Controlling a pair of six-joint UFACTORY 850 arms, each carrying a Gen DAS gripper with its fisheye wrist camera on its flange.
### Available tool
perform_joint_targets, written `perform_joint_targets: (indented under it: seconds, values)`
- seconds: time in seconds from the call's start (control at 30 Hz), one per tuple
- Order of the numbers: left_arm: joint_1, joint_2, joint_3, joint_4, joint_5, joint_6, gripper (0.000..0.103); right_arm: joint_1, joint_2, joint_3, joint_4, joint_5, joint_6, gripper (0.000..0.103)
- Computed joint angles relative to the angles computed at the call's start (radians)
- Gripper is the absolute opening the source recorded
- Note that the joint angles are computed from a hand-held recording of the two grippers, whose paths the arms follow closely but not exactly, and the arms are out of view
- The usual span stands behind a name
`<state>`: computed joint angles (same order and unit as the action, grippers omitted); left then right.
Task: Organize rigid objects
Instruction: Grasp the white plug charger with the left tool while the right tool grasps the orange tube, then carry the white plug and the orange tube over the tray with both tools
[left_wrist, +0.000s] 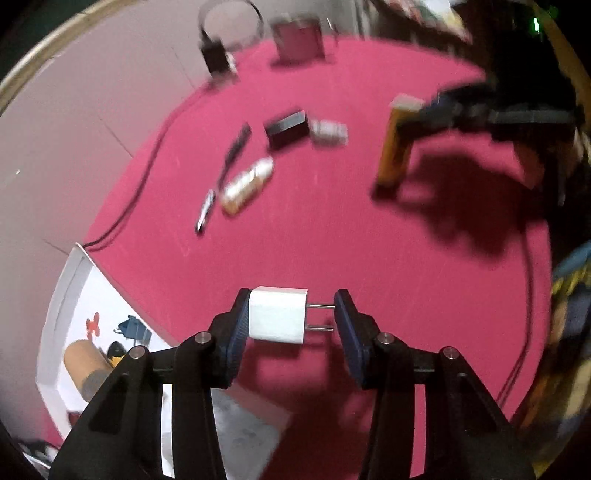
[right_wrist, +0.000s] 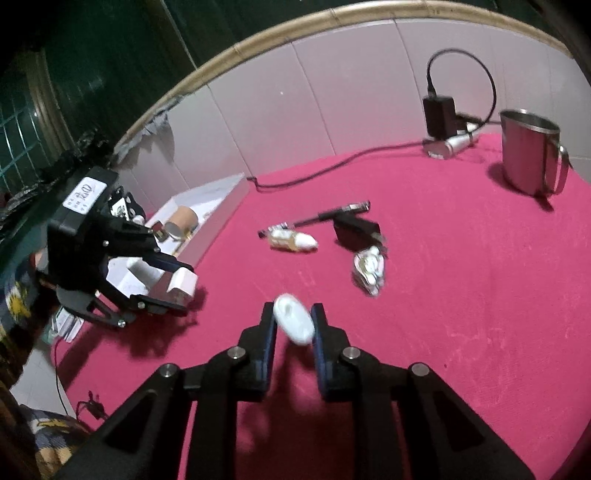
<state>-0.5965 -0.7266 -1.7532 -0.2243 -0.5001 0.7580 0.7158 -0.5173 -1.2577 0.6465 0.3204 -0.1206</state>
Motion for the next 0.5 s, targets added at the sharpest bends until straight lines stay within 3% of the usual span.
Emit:
perform_joint_targets:
  seconds: [0.23, 0.5]
  values:
    - [-0.011, 0.103, 0.169, -0.367, 0.165, 0.198, 0.045, 0.011, -0.014, -0.032, 0.228, -0.009, -0.234, 0.011]
    - [0.000, 0.232, 0.331, -0.969, 0.264, 0.610, 0.045, 0.032, 0.004, -0.029, 0.210, 0.065, -0.219, 0.011]
